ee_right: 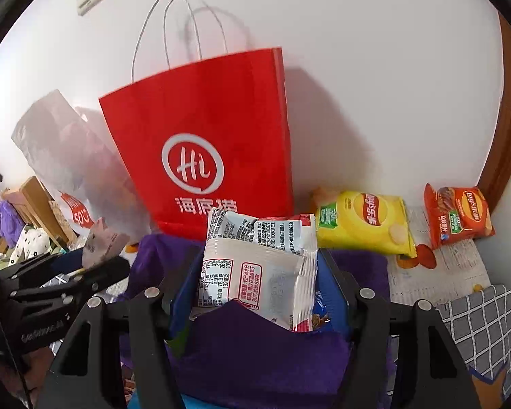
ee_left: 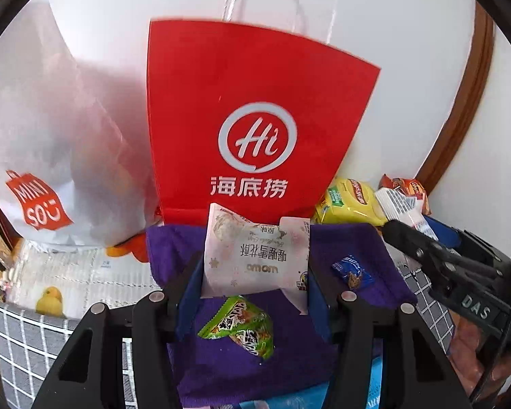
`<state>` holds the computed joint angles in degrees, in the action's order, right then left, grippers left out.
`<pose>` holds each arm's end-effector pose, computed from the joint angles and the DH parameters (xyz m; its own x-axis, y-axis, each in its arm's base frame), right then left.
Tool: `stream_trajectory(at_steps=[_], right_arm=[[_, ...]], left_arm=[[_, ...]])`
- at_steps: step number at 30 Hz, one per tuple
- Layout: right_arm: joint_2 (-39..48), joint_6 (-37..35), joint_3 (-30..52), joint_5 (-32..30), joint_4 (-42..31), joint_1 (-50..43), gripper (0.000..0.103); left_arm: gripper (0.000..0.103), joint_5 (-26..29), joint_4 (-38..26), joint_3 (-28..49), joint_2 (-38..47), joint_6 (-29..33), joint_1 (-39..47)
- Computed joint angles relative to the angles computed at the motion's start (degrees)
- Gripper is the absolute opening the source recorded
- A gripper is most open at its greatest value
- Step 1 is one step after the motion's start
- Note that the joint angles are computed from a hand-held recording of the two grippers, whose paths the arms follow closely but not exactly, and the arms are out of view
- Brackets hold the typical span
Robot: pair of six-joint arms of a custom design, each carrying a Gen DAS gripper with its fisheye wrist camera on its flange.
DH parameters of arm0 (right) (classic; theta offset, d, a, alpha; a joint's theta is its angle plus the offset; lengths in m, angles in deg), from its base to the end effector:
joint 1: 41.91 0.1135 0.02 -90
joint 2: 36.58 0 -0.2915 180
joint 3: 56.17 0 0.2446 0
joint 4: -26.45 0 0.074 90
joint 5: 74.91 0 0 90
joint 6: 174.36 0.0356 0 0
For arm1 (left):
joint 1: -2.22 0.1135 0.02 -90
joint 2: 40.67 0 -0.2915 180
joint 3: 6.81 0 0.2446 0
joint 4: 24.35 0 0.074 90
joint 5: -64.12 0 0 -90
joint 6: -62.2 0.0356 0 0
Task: Organize snacks
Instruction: 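Carry both packets over the purple towel with both tools, then open both tools to drop the packets onto the purple towel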
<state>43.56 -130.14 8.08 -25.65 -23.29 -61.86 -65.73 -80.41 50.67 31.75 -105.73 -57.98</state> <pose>0.2401 -0.0624 0.2417 -0.6010 -0.3595 -0.7138 -0.6099 0.7835 0.1189 0.1198 -0.1633 0.2325 -0.6484 -0.3786 -0.6606 -0.3419 0.9200 -0.1917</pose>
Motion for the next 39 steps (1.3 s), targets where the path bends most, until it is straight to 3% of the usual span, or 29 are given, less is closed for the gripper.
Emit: stream_trajectory(at_steps=[14,39], right_arm=[[7.69,-1.18,-3.80,11.30,10.81,5.01,0.065],[13.80,-0.81,-5.95,20.68,14.16,10.39,0.065]], left_arm=[[0.053,5.05,7.67,-6.89,-1.54,3.01,4.78],[0.053,8.28,12.15,-9.82,-1.73,4.35,7.19]])
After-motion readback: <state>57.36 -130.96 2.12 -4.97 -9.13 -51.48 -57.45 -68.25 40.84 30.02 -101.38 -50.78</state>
